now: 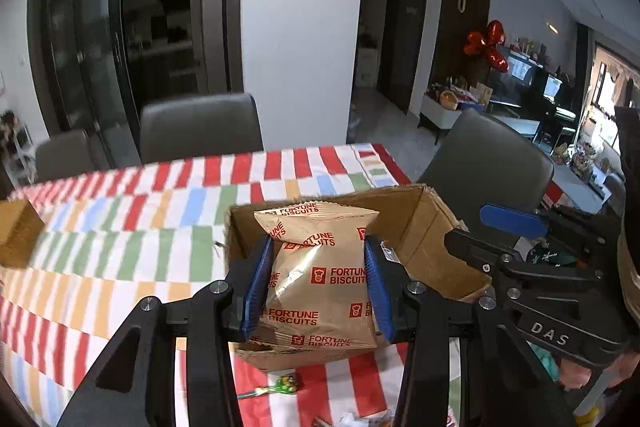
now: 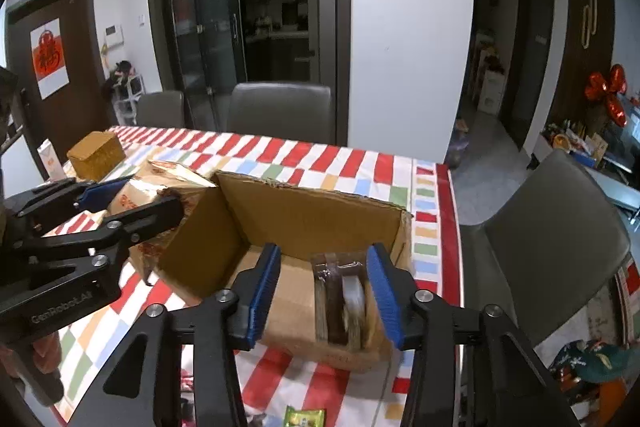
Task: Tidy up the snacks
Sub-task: 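Carry both snacks into the cardboard box and open both tools, then withdraw both tools from the box back toward the snack pile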
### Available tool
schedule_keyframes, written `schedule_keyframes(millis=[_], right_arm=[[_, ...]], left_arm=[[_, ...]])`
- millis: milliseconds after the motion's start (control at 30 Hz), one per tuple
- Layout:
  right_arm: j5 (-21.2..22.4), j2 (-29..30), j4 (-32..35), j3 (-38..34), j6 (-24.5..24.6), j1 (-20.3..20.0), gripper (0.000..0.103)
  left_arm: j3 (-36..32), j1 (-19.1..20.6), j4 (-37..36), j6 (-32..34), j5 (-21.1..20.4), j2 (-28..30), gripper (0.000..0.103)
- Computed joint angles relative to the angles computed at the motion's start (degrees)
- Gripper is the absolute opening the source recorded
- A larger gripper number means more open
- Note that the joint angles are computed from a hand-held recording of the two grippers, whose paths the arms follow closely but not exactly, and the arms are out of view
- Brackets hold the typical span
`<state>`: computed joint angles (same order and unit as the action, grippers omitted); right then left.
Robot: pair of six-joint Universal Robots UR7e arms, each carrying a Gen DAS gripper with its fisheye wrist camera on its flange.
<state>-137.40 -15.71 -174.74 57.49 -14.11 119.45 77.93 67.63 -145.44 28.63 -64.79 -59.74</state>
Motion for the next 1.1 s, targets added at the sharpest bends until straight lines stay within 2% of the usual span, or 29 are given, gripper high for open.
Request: schedule_keyframes(millis=[100,167,200,333,433,600,733,933,1100], right_arm=[[0.1,0.1,1.1,-0.5,1.7,-0.6,0.046],[-0.5,0.4,1.4,-1.0,2.0,-0.8,0.046],[-0.7,0.5,1.2,-1.0,1.9,-0.8,0.046],[-1.1,0.6,0.8,-1.0,1.1,-0.6,0.046],[-0.3,0.0,-0.3,0.6,1.1,-0.3,0.046],[-0.4,-0.6,-3.1,3.3,0.4,0.7,0.047],[0.7,-1.7,-4.7,6.2,1.9,1.5,0.056],[3.0,-3.2,-8.3,11.3,3.0,2.9,0.059],[2.4,-2.8,-11.6,13.6,0.9,4.4,0.06]], left_arm=[[-2.6,0.3,1.6,-1.1,1.5,2.0,0.047],[-2.7,0.1,0.5,-0.6,2.8,2.5,0.062],[-2.7,0.1,-0.2,-0.5,3.2,2.6,0.065],[-1.1,-0.1,-1.7,0.1,4.3,1.6,0.067],[0.9,-0.5,-2.6,-0.1,5.3,-0.1,0.074],[6.2,-1.5,-8.0,1.5,9.0,-3.5,0.074],[10.7,-2.0,-10.5,2.5,8.5,-7.3,0.075],[18.5,-2.9,-15.2,4.7,9.8,-13.5,0.075],[23.9,-3.4,-18.6,5.5,10.9,-18.0,0.075]])
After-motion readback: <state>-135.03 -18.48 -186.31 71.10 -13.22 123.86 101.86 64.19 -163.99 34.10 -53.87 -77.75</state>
